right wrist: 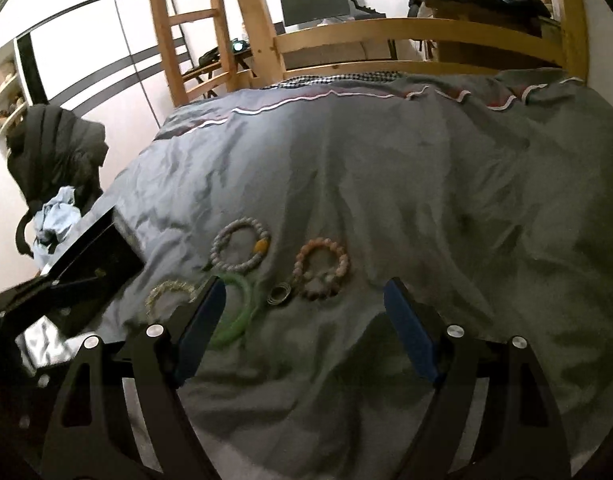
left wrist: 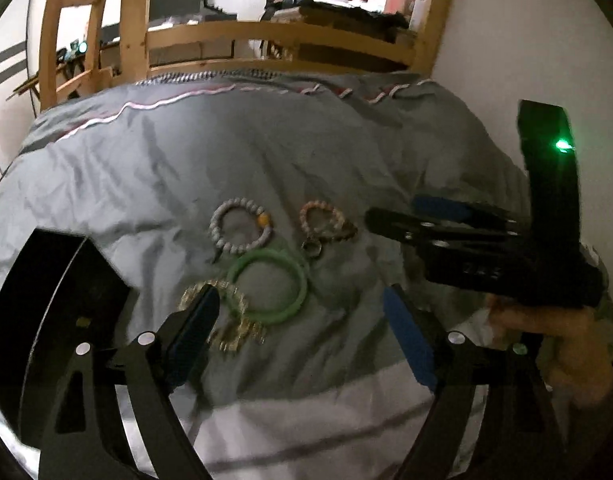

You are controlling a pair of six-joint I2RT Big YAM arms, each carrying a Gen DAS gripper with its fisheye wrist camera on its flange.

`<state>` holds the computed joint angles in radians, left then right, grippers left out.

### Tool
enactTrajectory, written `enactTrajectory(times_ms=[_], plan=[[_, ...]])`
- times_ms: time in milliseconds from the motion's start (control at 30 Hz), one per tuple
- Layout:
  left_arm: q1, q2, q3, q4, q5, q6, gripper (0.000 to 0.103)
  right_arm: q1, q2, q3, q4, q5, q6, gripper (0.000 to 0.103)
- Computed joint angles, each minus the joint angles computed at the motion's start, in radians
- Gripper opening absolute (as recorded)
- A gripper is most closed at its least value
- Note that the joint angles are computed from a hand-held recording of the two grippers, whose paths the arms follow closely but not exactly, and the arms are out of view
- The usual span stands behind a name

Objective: Organize jewelry

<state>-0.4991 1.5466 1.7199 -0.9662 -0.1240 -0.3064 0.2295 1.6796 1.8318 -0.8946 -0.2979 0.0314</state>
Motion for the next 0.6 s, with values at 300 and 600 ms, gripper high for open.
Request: enactTrajectory(times_ms=[300,600], plan=[[0.038,0.032,-0.033,0.031,0.034,-0.014,0.083,0.003,0.058,0.006,0.046,0.01,0.013,0.086],[0.06,0.103,0.02,-0.086,0.033,-0.015,0.074,0.022,0.126,0.043,0.062,0.031,0.014,0.084]])
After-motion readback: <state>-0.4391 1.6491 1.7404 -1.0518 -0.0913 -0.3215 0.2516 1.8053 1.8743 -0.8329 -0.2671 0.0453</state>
